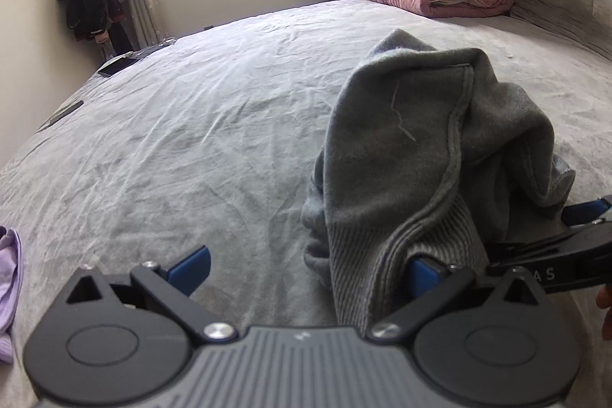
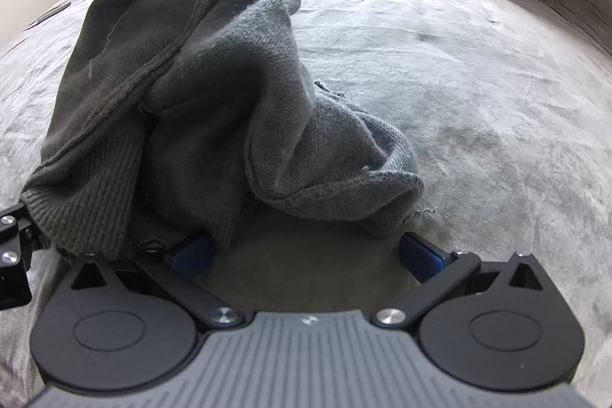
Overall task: Fold clothes
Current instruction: 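Grasp the grey sweater's ribbed cuff with the left gripper while the right gripper grasps the hem, then lift the grey sweater off the bed with both grippers, holding it up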
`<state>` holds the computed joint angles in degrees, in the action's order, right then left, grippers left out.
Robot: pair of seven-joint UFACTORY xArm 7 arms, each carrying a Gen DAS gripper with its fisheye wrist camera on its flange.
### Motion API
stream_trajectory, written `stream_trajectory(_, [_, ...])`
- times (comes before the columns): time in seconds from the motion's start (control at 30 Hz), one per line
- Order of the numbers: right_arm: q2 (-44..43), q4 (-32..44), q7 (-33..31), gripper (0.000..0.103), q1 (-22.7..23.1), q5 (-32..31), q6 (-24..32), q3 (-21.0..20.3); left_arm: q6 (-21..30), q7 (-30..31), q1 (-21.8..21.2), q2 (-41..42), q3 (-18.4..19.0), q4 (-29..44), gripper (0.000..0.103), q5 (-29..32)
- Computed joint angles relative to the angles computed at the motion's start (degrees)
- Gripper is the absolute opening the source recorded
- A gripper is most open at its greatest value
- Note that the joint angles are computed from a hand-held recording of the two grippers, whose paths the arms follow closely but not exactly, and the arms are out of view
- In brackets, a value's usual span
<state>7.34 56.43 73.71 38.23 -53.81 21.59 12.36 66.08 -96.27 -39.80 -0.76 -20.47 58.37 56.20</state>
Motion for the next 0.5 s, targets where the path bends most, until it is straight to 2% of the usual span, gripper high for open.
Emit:
stream_trajectory(0.07, [0.2, 0.4, -7.8, 0.103, -1.7, 6.2, -1.3, 0.4, -1.6, 2.1, 0.4, -0.3, 0.4, -0.2, 0.103, 1.5])
stream_trajectory(0.17, [0.3, 0.4, -18.7, 0.103, -3.1, 14.6, -2.0, 1.2, -4.8, 0.3, 1.4, -1.0, 0.8, -2.6, 0.103, 3.9])
stream_trajectory(0.27, [1.6, 2.2, -29.3, 0.103, -3.8, 20.6, -1.7, 1.5, -7.8, 1.0, 2.1, -1.4, 1.0, -3.9, 0.103, 3.1])
stream_trajectory(0.33, [2.0, 2.4, -29.3, 0.103, -3.0, 20.2, -3.0, 0.1, -8.2, 0.9, 2.3, -2.6, 0.5, -5.0, 0.103, 5.0])
stream_trajectory(0.4, [1.2, 0.9, -25.0, 0.102, -1.6, 17.3, -5.1, -1.6, -8.2, 0.4, 2.8, -3.7, 0.2, -5.9, 0.103, 5.4])
stream_trajectory(0.43, [0.2, -0.4, -22.7, 0.097, -1.0, 15.5, -5.9, -2.1, -8.5, 0.0, 3.1, -4.3, 0.2, -6.4, 0.103, 5.1])
stream_trajectory(0.5, [-2.5, -3.1, -20.8, 0.079, -0.9, 13.0, -8.0, -1.7, -10.5, -0.8, 4.2, -5.7, 0.6, -7.7, 0.103, 3.5])
